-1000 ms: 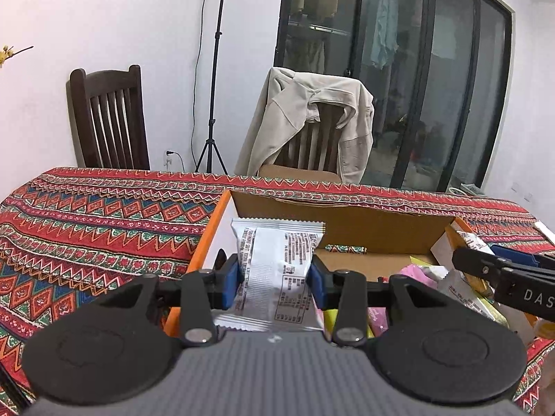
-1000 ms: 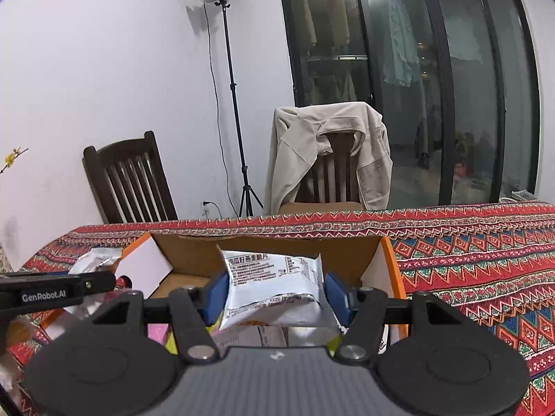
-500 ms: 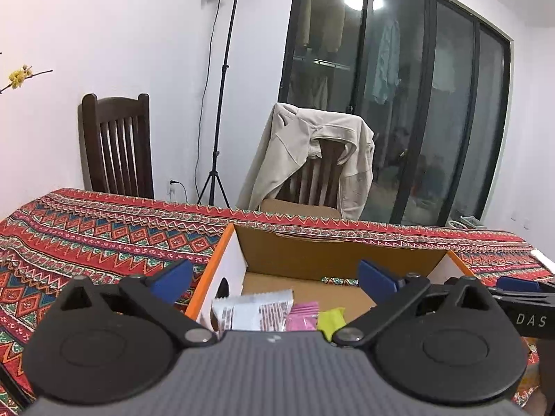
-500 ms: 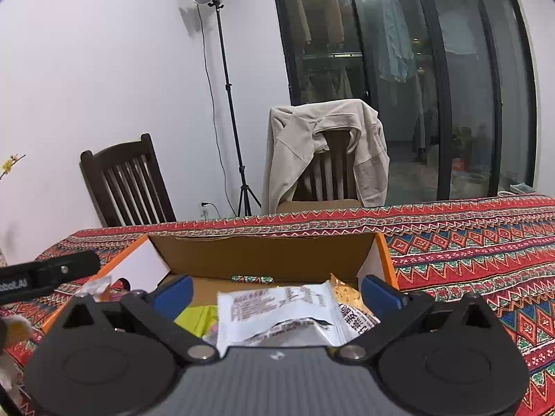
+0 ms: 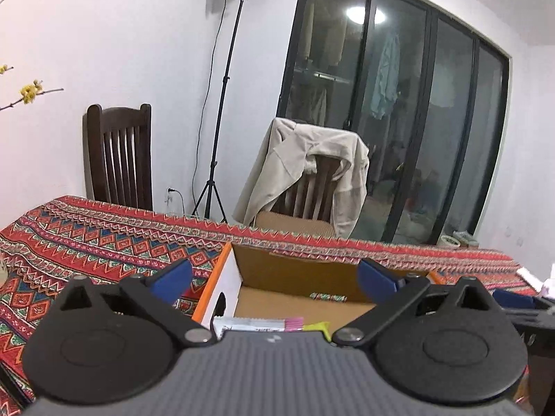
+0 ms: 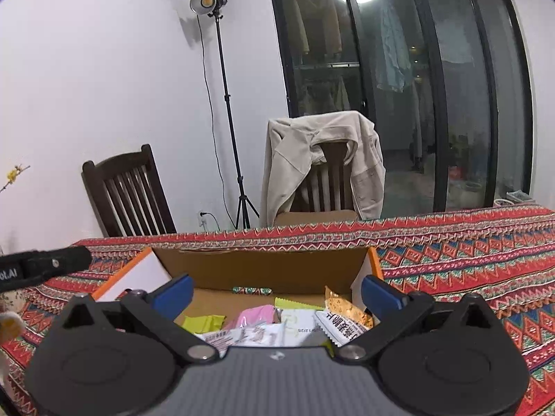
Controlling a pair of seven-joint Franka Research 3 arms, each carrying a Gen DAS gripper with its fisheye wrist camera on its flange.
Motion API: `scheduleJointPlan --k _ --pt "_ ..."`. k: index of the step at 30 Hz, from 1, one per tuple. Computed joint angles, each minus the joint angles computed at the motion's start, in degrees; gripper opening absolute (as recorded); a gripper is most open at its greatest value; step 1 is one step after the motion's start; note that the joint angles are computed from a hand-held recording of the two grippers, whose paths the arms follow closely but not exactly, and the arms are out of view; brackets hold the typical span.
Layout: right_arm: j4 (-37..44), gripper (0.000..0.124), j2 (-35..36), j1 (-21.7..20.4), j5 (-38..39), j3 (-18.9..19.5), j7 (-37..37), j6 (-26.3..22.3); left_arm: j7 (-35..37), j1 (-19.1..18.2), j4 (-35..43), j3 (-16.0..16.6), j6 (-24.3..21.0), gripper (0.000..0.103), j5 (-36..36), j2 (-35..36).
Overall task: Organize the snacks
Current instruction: 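Move both open grippers back over the snack pile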
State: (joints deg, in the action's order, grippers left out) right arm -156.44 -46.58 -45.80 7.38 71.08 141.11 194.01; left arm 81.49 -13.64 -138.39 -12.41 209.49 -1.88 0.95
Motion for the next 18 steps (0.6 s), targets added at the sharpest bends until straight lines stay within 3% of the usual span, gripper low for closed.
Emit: scheduleJointPlan --k 11,18 --pt "-6.2 0.103 -5.5 14.9 -3.2 -9.9 1.4 -8.4 -11.1 3.1 -6.7 1.4 -3.1 0.103 12.5 -8.8" --pt "-11.1 0.103 -9.1 25.1 -6.5 -15.6 4.3 -12.9 -14.0 4.9 -12.5 1.7 -4.3 0.103 16.3 -13.8"
